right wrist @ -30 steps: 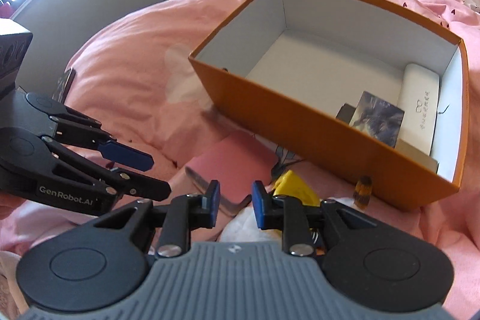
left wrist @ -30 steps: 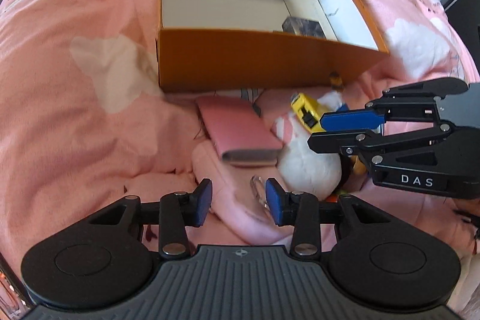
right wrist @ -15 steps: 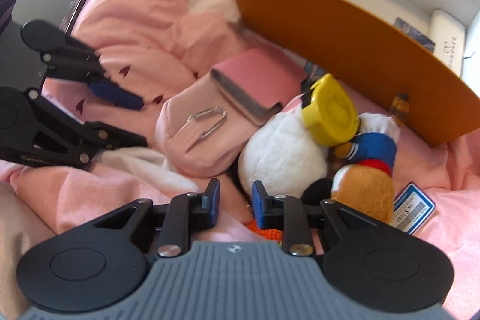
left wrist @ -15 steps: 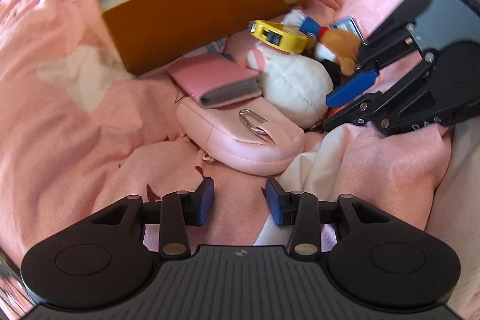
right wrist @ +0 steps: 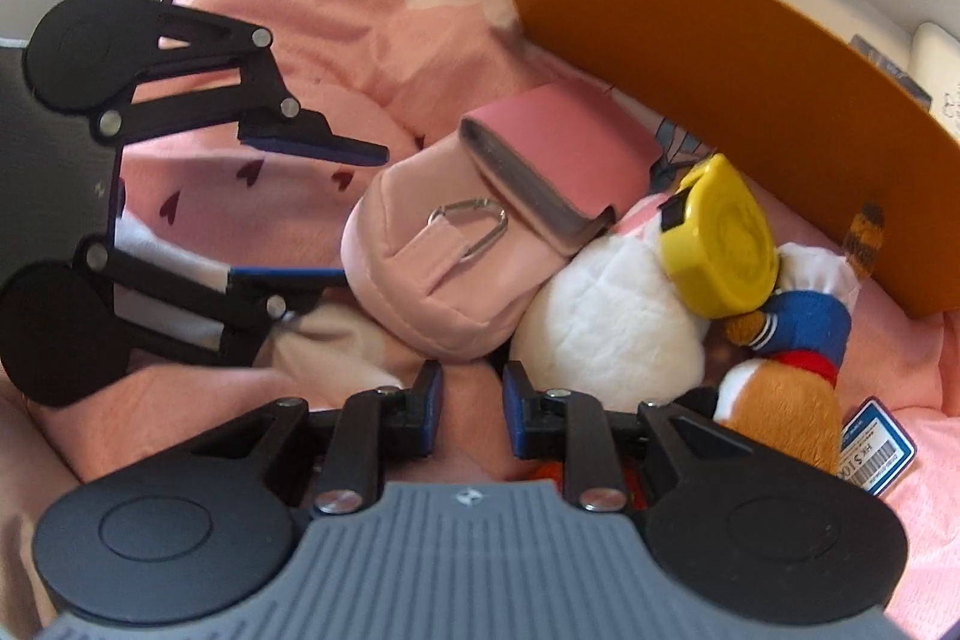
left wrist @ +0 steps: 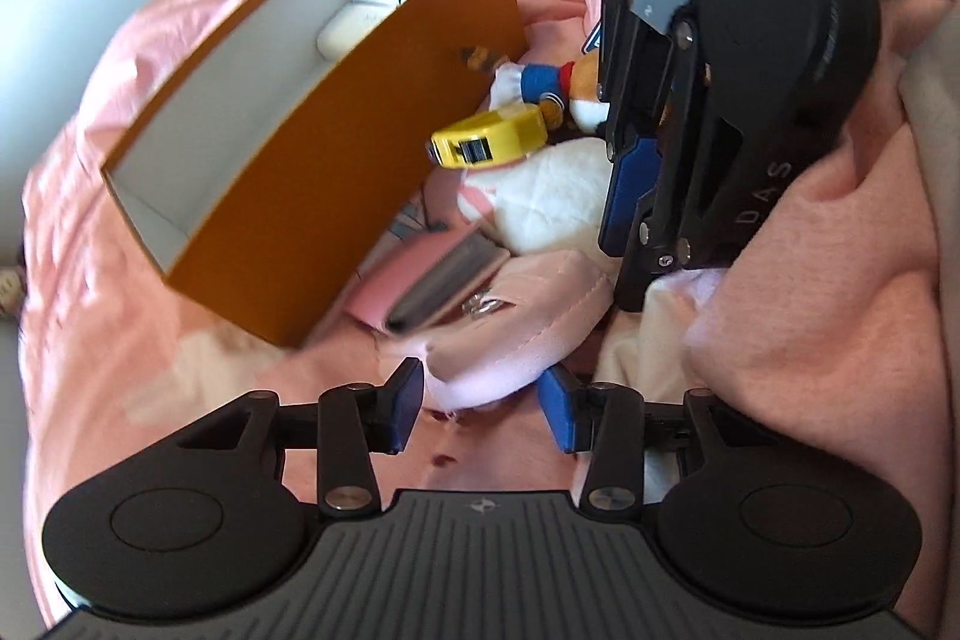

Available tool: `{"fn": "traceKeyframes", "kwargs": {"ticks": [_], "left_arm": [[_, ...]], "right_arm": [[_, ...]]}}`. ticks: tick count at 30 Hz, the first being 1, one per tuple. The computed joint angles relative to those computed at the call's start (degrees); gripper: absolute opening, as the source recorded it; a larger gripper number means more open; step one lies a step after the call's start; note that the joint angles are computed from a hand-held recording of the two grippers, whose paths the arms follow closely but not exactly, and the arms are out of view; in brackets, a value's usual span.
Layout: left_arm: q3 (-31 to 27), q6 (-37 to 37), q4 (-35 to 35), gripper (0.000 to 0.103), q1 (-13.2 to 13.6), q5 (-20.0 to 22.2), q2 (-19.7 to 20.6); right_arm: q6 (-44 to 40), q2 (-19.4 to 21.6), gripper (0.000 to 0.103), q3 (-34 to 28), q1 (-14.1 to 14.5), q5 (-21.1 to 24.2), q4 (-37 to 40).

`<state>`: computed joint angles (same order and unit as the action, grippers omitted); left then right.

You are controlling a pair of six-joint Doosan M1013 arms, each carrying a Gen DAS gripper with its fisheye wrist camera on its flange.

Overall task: Organize objects
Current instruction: 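Grasp the small pink backpack with the left gripper while the right reaches for the pink wallet, then grasp the pink wallet with the right gripper while the left holds the pink backpack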

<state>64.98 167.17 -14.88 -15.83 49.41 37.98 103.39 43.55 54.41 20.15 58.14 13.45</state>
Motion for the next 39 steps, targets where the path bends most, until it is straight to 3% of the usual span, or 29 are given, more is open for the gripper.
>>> {"fn": "traceKeyframes", "kwargs": {"ticks": [4, 7, 13, 16, 24, 28, 33, 39], "left_arm": [[-0.04, 0.2, 0.9, 0.051, -0.55, -3.17, 0.66], [-1.01, -3.32, 1.26, 0.04, -0.74, -4.24, 1.54], [-5.66, -17.3, -1.66, 0.033, 0.45, 0.83, 3.69], [-6.97, -23.5, -3.04, 0.032, 1.01, 1.07, 4.42], [-8.9, -28.96, -3.78, 0.032, 1.4, 2.19, 5.4], [-9.96, -31.71, -3.92, 0.032, 1.46, 2.38, 6.04], [-11.45, -36.08, -4.07, 0.033, 1.59, 2.36, 7.07], [-13.41, -42.44, -3.9, 0.046, 1.81, 3.51, 8.32]], "right_arm": [[1.87, -0.7, 0.023, 0.99, -0.23, -2.86, -0.49], [3.59, -1.01, 0.023, 1.24, -0.18, -4.24, -2.17], [4.9, -1.69, 0.025, 1.54, 0.32, -6.26, -8.26], [4.38, -1.64, 0.025, 1.45, 0.85, -7.55, -13.3], [-1.45, 1.04, 0.025, -1.59, 2.0, -9.5, -27.94], [-7.28, 1.65, 0.025, -2.13, 1.3, -10.62, -25.56], [-7.99, 3.71, 0.025, -4.41, 1.53, -8.63, -29.72], [-9.04, 6.36, 0.026, -7.95, 0.31, -7.27, -26.23]]}}
